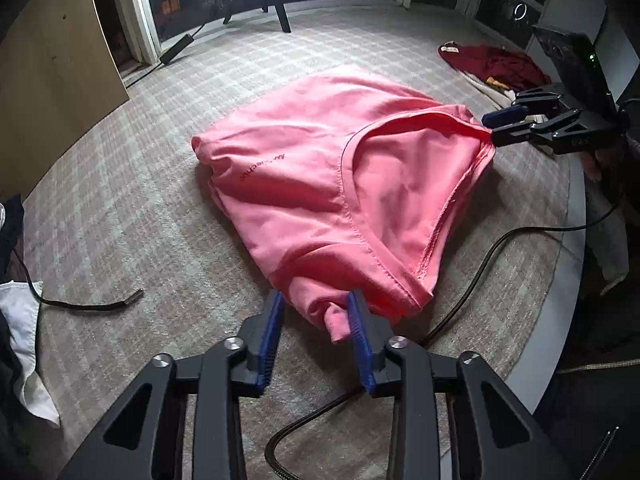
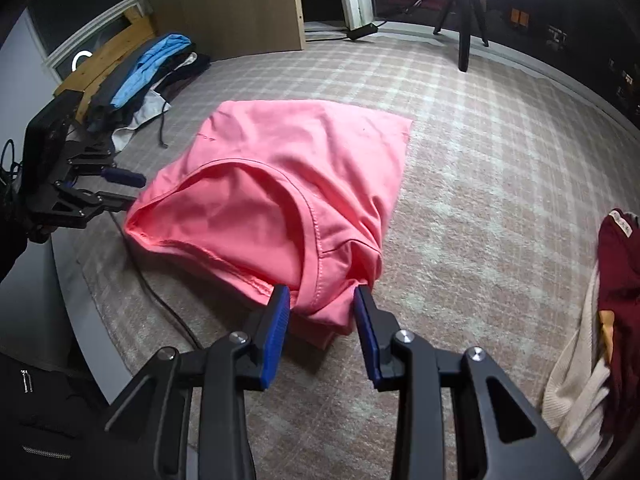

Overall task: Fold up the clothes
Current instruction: 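Lay the folded shirt down and open both grippers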

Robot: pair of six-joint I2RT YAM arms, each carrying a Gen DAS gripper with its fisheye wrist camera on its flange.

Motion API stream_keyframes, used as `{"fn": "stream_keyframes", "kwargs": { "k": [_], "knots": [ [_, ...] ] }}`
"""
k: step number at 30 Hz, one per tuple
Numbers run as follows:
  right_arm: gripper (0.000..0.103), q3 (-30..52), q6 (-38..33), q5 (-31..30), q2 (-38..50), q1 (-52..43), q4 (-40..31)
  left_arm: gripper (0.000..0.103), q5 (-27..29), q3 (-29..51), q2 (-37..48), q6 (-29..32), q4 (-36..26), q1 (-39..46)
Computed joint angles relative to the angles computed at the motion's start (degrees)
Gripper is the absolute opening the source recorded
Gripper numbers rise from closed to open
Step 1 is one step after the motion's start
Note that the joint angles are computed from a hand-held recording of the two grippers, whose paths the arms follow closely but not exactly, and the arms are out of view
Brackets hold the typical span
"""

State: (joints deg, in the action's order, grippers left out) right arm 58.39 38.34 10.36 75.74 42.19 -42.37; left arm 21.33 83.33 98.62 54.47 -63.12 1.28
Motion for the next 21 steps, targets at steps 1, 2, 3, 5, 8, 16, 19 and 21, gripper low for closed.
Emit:
{"fn": "stream_keyframes", "kwargs": {
  "k": [1, 2, 3, 5, 8, 16, 19, 21],
  "knots": [
    [0.033, 0.12, 0.02, -0.13, 0.22, -0.22, -0.01, 0.027, -0.75, 0.02, -0.06, -0.25, 0.06, -0.14],
    [0.033, 0.25, 0.00, -0.19, 0.39, -0.39, 0.00, 0.024, -0.82, 0.30, 0.03, -0.37, -0.38, -0.08],
    [0.033, 0.39, -0.03, -0.09, 0.51, -0.42, 0.01, 0.019, -0.74, 0.65, 0.16, -0.45, -0.93, 0.06],
    [0.033, 0.78, 0.13, 0.26, 0.82, -0.34, -0.33, 0.013, -0.39, 0.22, -0.34, -0.12, -1.13, 0.14],
    [0.036, 0.89, 0.78, 0.68, 0.98, -0.12, -0.70, 0.002, -0.29, -1.45, -1.63, 1.06, -0.93, 0.38],
    [0.036, -1.70, 4.15, 1.80, -1.36, -0.43, -1.22, 0.000, 1.54, -1.18, -1.83, 2.17, -2.42, 4.64],
    [0.037, -3.49, 5.64, 1.41, -2.58, -0.49, -0.80, 0.000, 1.94, -0.93, -2.07, 3.28, -4.23, 5.89],
    [0.038, -4.64, 6.65, 1.44, -3.69, -0.18, -0.19, 0.005, 2.55, -1.07, -2.72, 3.67, -4.52, 5.33]
  ]
}}
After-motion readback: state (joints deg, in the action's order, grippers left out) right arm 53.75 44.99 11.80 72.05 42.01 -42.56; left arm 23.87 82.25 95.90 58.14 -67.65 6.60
